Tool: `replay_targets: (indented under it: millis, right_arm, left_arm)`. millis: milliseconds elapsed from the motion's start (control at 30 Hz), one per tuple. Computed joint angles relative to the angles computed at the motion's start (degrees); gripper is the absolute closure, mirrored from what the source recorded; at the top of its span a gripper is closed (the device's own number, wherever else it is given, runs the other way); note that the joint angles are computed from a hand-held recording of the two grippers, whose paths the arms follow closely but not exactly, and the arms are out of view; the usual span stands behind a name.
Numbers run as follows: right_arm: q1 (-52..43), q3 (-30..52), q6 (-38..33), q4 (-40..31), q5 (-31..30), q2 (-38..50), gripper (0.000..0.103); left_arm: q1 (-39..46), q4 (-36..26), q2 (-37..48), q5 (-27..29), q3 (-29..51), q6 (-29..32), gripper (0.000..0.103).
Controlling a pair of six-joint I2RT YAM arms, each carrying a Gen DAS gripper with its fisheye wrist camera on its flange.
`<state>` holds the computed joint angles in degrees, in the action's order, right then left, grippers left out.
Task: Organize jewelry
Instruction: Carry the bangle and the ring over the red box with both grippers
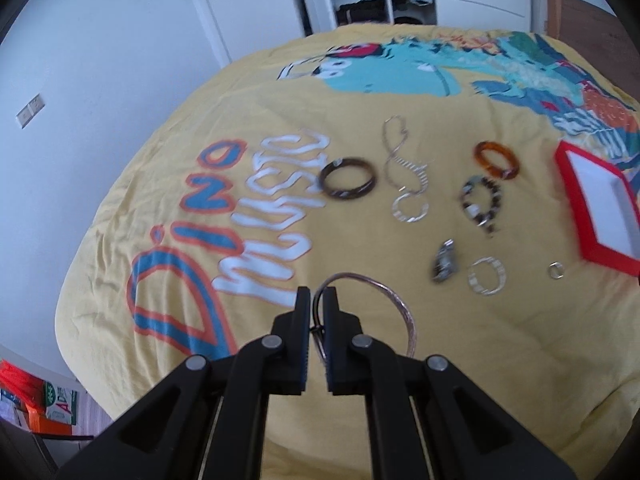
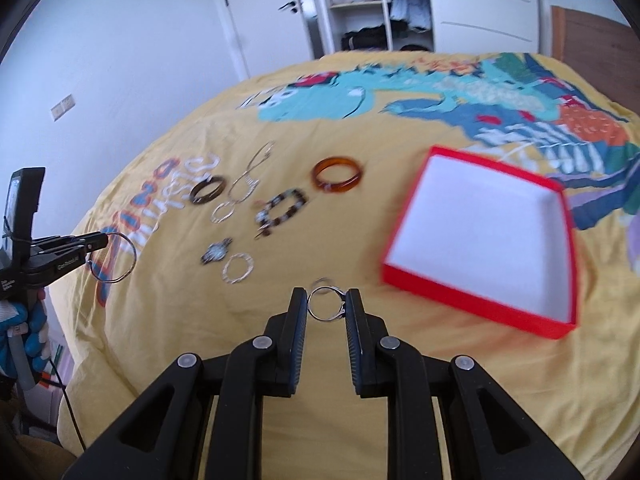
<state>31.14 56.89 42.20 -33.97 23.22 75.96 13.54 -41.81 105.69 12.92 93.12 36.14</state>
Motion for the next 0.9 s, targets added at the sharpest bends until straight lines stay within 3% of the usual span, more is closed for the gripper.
replay_targets:
  millis: [200, 400, 633, 900]
  right_arm:
    - [-6.2, -2.2, -3.3, -4.2, 0.8, -9.3, 0.084]
    - [-18.2, -4.1, -10.7, -4.7, -3.0, -15.0, 0.084]
    - [-30.9, -7.6, -17.9, -0.8, -9.9, -15.1, 0.084]
    - [-40.0, -13.6, -22.9, 5.7, -16.8, -10.5, 0.084]
  left_arm:
    - [-8.0, -3.9, -5.1, 1.7, 0.0, -3.2, 0.098]
    - [-19.6, -7.3, -6.0, 2.3, 2.4, -8.5, 0.098]
    - [-33.0, -6.7, -2.5, 1.9, 3.5, -14.3, 0.097]
    - [-41.8, -2.3, 5.5, -1.6, 3.2, -17.5, 0.097]
